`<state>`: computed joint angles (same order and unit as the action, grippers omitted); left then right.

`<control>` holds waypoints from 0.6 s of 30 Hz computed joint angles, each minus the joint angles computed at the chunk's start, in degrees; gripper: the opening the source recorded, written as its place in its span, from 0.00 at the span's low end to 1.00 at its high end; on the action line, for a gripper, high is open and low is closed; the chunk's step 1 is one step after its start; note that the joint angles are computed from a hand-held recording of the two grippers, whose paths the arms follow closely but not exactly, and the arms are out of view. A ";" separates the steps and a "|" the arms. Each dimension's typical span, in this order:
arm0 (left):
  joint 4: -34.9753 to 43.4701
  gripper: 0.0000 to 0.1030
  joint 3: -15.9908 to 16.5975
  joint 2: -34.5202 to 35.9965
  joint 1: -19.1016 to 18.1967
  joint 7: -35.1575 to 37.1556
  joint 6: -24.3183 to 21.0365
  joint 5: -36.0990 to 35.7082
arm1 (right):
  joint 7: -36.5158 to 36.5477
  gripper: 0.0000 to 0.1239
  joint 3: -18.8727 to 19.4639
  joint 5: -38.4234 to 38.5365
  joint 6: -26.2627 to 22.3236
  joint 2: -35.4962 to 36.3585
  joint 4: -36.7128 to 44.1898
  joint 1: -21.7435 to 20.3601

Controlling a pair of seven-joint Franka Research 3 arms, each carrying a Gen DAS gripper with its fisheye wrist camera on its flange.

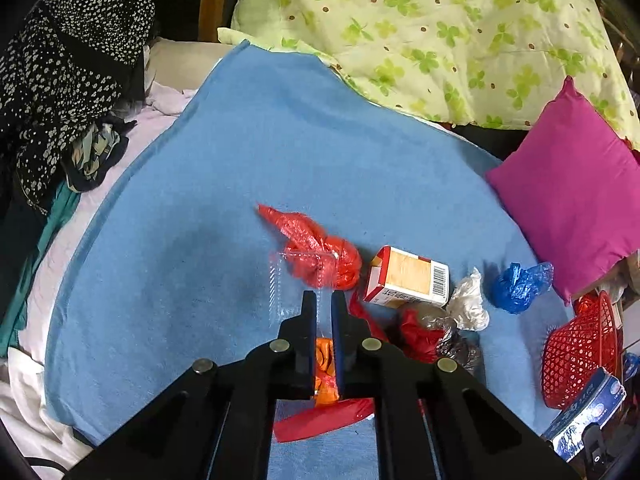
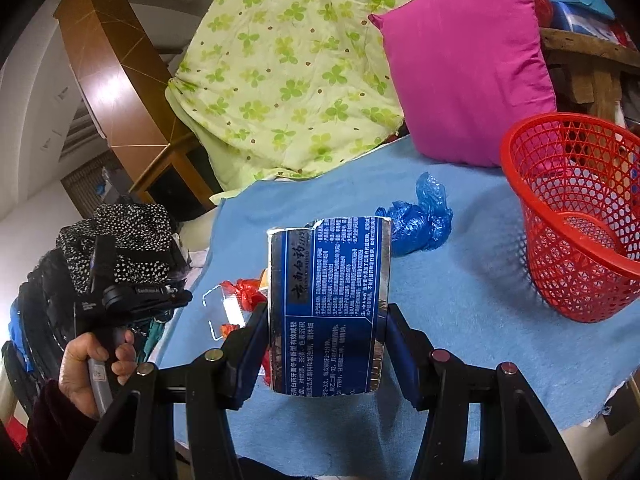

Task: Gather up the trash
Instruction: 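Carry the carton and clear container to the red basket and open both tools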

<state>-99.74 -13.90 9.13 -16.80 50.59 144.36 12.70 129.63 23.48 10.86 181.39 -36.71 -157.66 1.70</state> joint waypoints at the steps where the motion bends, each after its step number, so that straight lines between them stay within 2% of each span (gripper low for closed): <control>1: -0.39 0.07 0.10 -0.15 0.21 0.02 0.17 -0.34 | 0.03 0.48 0.09 -0.05 -0.12 -0.44 -0.16 -0.03; 2: -0.45 0.14 0.31 0.01 0.30 -0.52 -0.26 -0.24 | -0.12 0.48 -0.06 -0.14 -0.24 -0.91 -0.48 0.11; 3: -0.12 0.32 0.70 0.45 0.20 -1.88 -1.68 0.68 | -0.21 0.48 -0.04 -0.27 -0.54 -1.48 -0.72 0.13; 4: -0.41 0.43 1.02 0.66 0.16 -3.14 -1.96 1.60 | -0.14 0.48 0.10 -0.35 -0.78 -1.81 -0.79 -0.02; 5: -0.85 0.61 1.51 0.86 0.07 -5.00 -2.01 3.09 | -0.01 0.48 0.21 -0.41 -0.95 -2.14 -0.97 -0.14; 6: -1.14 0.65 1.79 1.00 0.03 -6.42 -2.22 4.28 | 0.15 0.48 0.26 -0.44 -1.07 -2.26 -1.03 -0.21; 12: 1.14 0.68 0.80 4.78 0.63 -4.95 -0.81 2.56 | 0.95 0.48 0.05 -0.78 -1.10 0.18 -0.28 -0.19; 13: 2.26 0.72 0.83 5.79 0.33 -4.66 -1.22 2.86 | 0.87 0.48 -0.11 -0.88 -1.00 1.01 0.07 -0.07; 16: 7.27 0.72 1.71 9.86 -1.28 -5.07 -4.79 5.60 | 0.01 0.48 -0.96 -1.20 -0.71 3.16 0.73 0.80; 18: 9.53 0.72 1.83 11.95 -1.45 -5.38 -6.54 4.98 | -0.55 0.48 -1.28 -1.42 -0.41 3.92 0.86 0.91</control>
<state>-90.20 -12.07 21.08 -18.25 45.21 137.82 17.68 129.09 22.20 9.44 180.98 -32.79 -156.81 2.61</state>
